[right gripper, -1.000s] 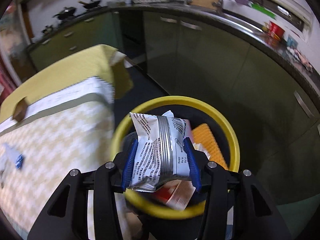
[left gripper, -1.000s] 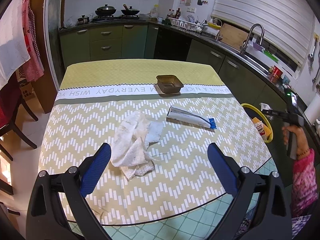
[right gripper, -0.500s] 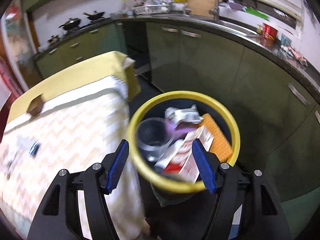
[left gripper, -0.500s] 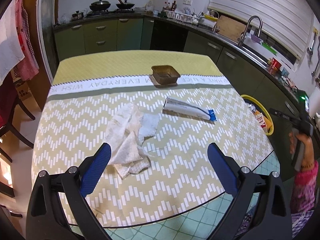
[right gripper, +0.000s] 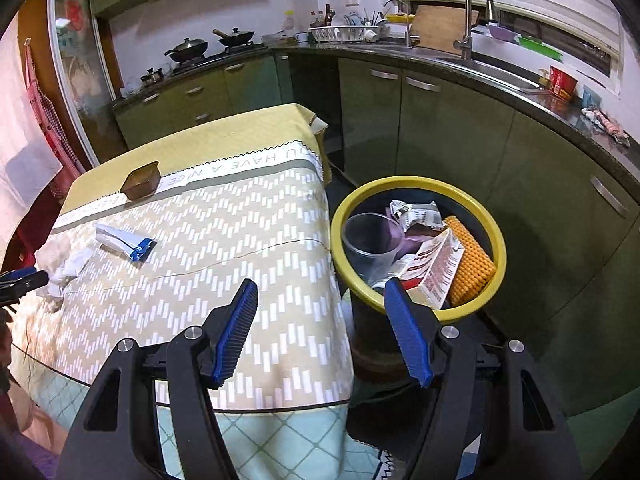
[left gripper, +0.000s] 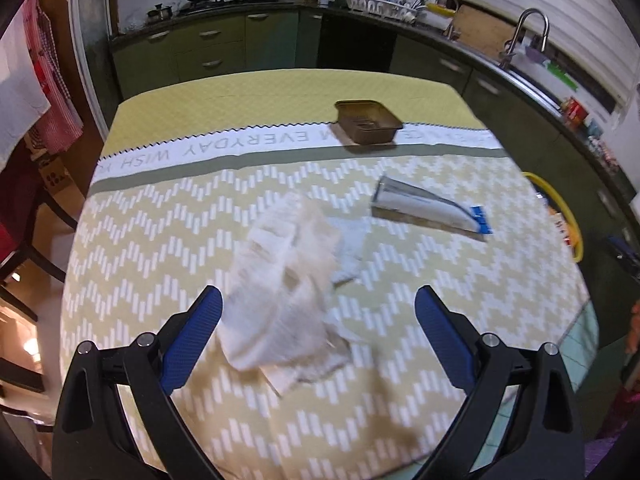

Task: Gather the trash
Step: 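Grasp the white tissue with the left gripper, then carry the tissue with the left gripper over the bin and release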

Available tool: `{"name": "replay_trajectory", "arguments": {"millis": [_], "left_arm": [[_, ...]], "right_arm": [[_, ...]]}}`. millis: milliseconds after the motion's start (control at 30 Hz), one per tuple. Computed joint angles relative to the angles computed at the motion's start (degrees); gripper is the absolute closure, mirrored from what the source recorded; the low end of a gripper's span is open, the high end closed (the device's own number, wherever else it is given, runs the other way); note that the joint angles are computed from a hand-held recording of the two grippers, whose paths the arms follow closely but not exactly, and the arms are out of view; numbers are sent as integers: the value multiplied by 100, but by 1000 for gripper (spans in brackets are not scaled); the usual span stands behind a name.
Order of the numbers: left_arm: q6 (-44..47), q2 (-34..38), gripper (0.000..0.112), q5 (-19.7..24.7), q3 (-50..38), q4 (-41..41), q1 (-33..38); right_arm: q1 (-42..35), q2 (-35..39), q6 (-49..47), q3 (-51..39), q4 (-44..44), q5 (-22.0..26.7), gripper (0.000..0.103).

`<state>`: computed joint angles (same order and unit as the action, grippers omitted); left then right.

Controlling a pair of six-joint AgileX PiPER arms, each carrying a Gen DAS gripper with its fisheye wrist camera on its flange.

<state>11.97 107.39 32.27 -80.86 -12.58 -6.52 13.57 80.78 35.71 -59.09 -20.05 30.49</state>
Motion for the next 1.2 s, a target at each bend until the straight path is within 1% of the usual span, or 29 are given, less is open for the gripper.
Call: {"name": "replay_trajectory", "arguments": {"millis": [100, 200, 233, 300, 367, 400, 500, 533, 567, 600, 633, 667, 700, 733, 767, 867, 1000, 1200], "left_arm": [[-170, 214, 20, 55, -221, 295, -37], [-328, 434, 20, 217, -465, 455, -38], [-293, 482, 21, 254, -518, 385, -13], [-299, 521, 27, 270, -554, 350, 7], [-356, 585, 37, 329, -629, 356, 32], [-357, 619, 40, 368, -664, 325, 50], [-392, 677, 53, 432, -693, 297, 99], [-415, 672, 61, 418, -678, 322, 101], [-403, 659, 66, 396, -649, 303, 112], [-370, 629, 69, 369, -604, 268, 122], [-334, 598, 74, 330, -561, 245, 127], [-320, 569, 81, 293, -521, 240, 118], [-282, 527, 86, 245, -468, 232, 111], [-242, 480, 94, 199, -413, 233, 96], [-189, 422, 100, 144, -345, 224, 80], [-41, 202, 103, -16, -128, 137, 44], [213, -158, 104, -140, 81, -53, 12], [534, -740, 104, -4, 185, -232, -163]], "right_arm": [[-40, 141, -224, -78, 246, -47, 38], [-81, 256, -403, -116, 420, -94, 38], [-119, 283, -487, -108, 488, -130, 38], [-103, 307, -539, -119, 533, -139, 38], [-111, 324, -554, -121, 541, -156, 38], [-113, 322, -574, -126, 565, -163, 38], [-114, 317, -610, -123, 609, -183, 38], [-117, 318, -636, -131, 631, -182, 38], [-114, 319, -661, -130, 655, -191, 38], [-109, 317, -660, -124, 658, -197, 38], [-102, 316, -666, -120, 671, -205, 38], [-96, 314, -662, -119, 672, -208, 38], [-90, 313, -659, -118, 673, -211, 38], [-89, 309, -664, -115, 681, -214, 38], [-89, 301, -670, -113, 690, -216, 38], [-83, 264, -642, -89, 666, -227, 38], [-92, 189, -646, -68, 661, -218, 38], [-110, 88, -629, -17, 629, -233, 38]]}}
